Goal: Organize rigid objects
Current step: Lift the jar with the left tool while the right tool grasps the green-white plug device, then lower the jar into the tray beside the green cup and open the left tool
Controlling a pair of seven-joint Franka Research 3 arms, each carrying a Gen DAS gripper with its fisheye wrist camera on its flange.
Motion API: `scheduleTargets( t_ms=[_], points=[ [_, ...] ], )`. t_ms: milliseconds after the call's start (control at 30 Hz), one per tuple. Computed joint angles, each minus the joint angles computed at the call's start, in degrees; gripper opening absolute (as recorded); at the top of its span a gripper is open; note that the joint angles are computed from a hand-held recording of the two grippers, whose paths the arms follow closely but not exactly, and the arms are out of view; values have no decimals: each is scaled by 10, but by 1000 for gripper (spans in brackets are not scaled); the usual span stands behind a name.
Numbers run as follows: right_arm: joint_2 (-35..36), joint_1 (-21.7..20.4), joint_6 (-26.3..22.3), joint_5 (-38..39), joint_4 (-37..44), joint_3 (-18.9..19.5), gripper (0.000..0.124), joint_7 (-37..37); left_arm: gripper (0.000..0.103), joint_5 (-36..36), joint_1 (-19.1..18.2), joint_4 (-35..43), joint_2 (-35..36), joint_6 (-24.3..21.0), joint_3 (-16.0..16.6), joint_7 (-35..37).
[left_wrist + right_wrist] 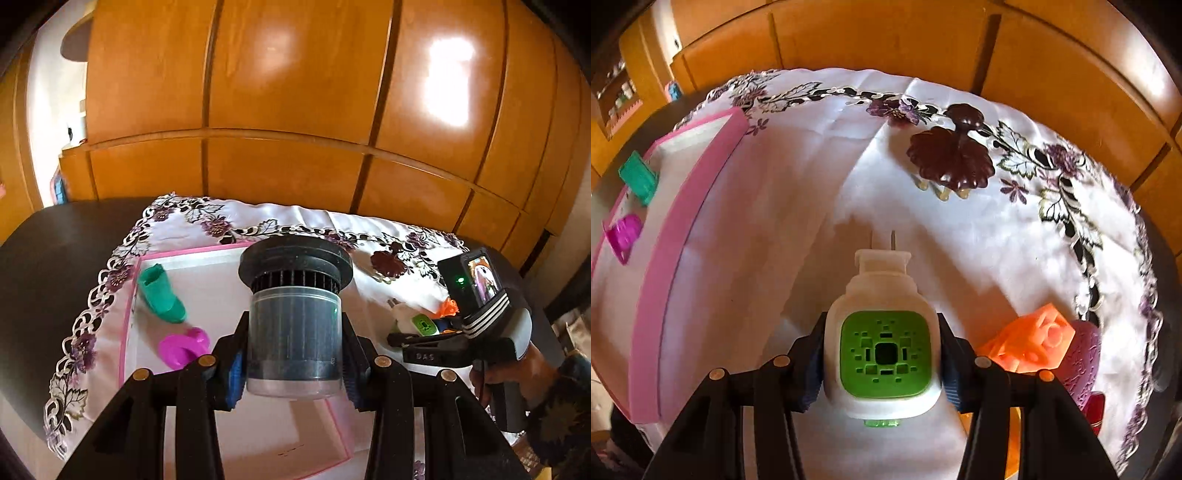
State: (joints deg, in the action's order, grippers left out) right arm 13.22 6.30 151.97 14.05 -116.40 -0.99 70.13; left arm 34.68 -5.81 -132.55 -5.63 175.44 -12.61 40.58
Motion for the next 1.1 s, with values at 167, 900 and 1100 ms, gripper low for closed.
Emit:
scheduleTargets(
  t_ms=[167,900,1100],
  points=[
    [0,3,6,-7,-3,-1,52,4,43,13,10,-8,-5,0,0,-19],
    [-7,11,39,-37,-21,-5,52,3,43,-240,-24,-101,-49,-12,119,154],
    [-7,12,44,-44,-23,-5,52,4,43,-395,-62,-49,12,-40,140,277]
  ],
)
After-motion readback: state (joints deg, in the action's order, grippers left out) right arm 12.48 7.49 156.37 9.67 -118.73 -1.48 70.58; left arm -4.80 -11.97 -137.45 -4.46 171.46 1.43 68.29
